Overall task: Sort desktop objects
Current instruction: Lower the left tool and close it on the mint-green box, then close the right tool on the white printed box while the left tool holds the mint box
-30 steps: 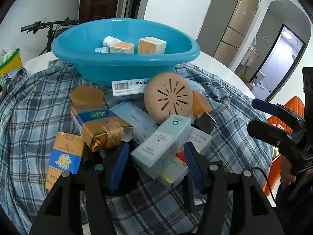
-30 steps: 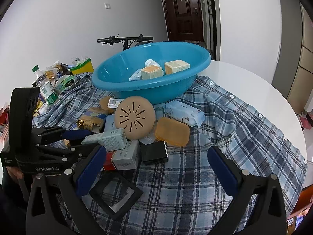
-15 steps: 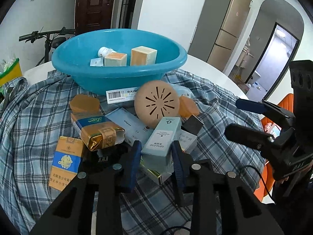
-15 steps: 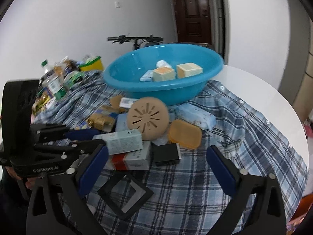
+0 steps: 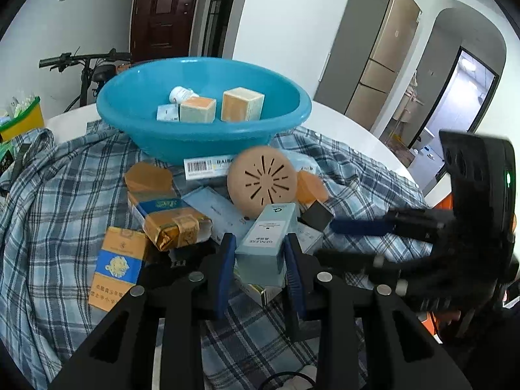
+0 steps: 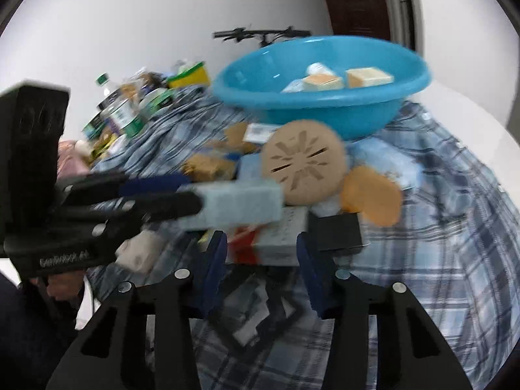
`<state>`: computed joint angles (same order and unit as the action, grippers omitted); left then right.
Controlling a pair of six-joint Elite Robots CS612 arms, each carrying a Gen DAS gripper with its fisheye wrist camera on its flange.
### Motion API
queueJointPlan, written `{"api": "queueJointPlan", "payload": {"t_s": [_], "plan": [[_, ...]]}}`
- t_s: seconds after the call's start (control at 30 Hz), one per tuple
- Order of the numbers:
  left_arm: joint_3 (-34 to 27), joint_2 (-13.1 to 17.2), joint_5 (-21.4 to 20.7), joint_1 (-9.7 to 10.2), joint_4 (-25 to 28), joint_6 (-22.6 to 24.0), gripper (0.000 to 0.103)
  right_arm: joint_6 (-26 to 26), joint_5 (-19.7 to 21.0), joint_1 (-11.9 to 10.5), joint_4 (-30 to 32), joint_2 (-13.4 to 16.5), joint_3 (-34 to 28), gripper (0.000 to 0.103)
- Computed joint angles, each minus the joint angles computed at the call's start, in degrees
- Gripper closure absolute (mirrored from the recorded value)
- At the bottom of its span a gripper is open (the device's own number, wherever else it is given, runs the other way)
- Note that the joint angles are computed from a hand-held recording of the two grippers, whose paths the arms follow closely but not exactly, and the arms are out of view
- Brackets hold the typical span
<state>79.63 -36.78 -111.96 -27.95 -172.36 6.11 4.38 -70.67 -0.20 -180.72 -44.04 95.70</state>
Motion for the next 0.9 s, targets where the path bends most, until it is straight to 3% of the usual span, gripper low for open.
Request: {"api": "queueJointPlan", "payload": {"t_s": [0.17,0.37,0.6,0.73,0.87,0.9], "plan": [[1.0,-0.7,0.7,-0.49,-0.5,2.7,0.071,12.3,12.8,-2.8,2.1,1.6,-1.0,0.06],[1.6,-0.8,-0.5,-0.26,0.4,3.3,0.071,21.0,20.0,-4.4,-1.7,3.1,-1.0,0.063],[2.2,-1.0,-0.5,-0.29,-1.0,3.9,0.072,26.3,23.1,-4.8,-4.9,4.4,-1.9,0.063],[2.2,-1.1,-0.3,-0.36,0.6,4.3,0.073,24.3,20.2,-4.2,-3.2,3.6,-1.7,0.063],[2.1,-1.0,0.7,-0.35,1.0,3.7,0.073,11.9,7.3,-1.9,-0.9,0.8,-0.1,0.065],[2.1,-1.0,0.6,-0.22,0.8,3.6,0.073,9.6,6.0,-1.6,-0.4,0.5,0.1,0.068]]}}
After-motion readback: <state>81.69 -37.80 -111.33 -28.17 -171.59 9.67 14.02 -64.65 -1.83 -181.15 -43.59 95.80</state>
